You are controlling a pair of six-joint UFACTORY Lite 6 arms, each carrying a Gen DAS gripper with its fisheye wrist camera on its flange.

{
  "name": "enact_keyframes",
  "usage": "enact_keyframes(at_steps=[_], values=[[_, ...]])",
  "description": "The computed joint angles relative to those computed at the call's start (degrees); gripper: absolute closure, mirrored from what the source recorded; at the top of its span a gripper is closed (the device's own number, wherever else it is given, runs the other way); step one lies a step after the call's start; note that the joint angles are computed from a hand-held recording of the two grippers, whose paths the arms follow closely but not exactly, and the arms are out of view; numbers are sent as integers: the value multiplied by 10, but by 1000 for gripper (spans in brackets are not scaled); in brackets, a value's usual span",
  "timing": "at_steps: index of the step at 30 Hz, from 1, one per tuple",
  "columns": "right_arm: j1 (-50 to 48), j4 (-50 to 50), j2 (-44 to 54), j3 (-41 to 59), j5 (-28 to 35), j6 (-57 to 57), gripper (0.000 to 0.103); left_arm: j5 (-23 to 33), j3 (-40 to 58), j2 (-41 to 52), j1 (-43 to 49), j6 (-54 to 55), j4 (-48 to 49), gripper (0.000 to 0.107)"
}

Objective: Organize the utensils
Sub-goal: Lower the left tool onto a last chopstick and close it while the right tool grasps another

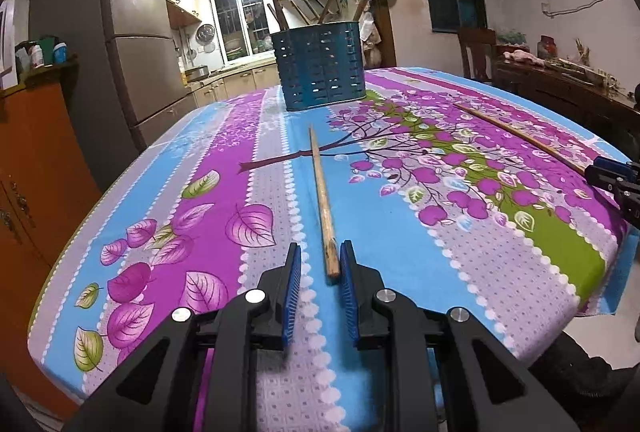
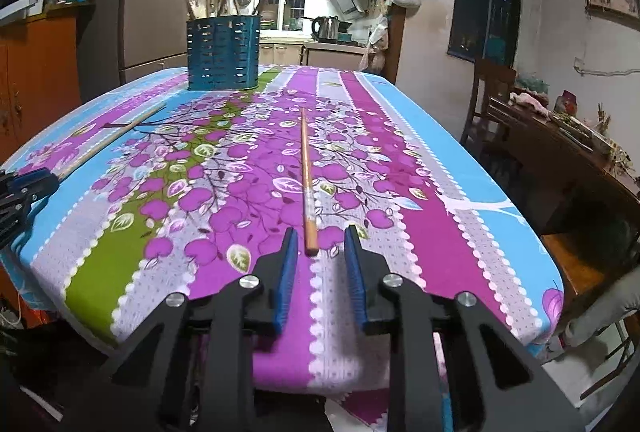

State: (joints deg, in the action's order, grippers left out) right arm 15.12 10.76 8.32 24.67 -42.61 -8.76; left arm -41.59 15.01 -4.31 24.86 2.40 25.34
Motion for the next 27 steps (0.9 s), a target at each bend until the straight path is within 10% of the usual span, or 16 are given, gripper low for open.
enact_keyframes(at_steps=[27], values=[[4, -17, 43, -27, -120, 12, 97, -77, -39, 10, -10, 43, -50, 88]])
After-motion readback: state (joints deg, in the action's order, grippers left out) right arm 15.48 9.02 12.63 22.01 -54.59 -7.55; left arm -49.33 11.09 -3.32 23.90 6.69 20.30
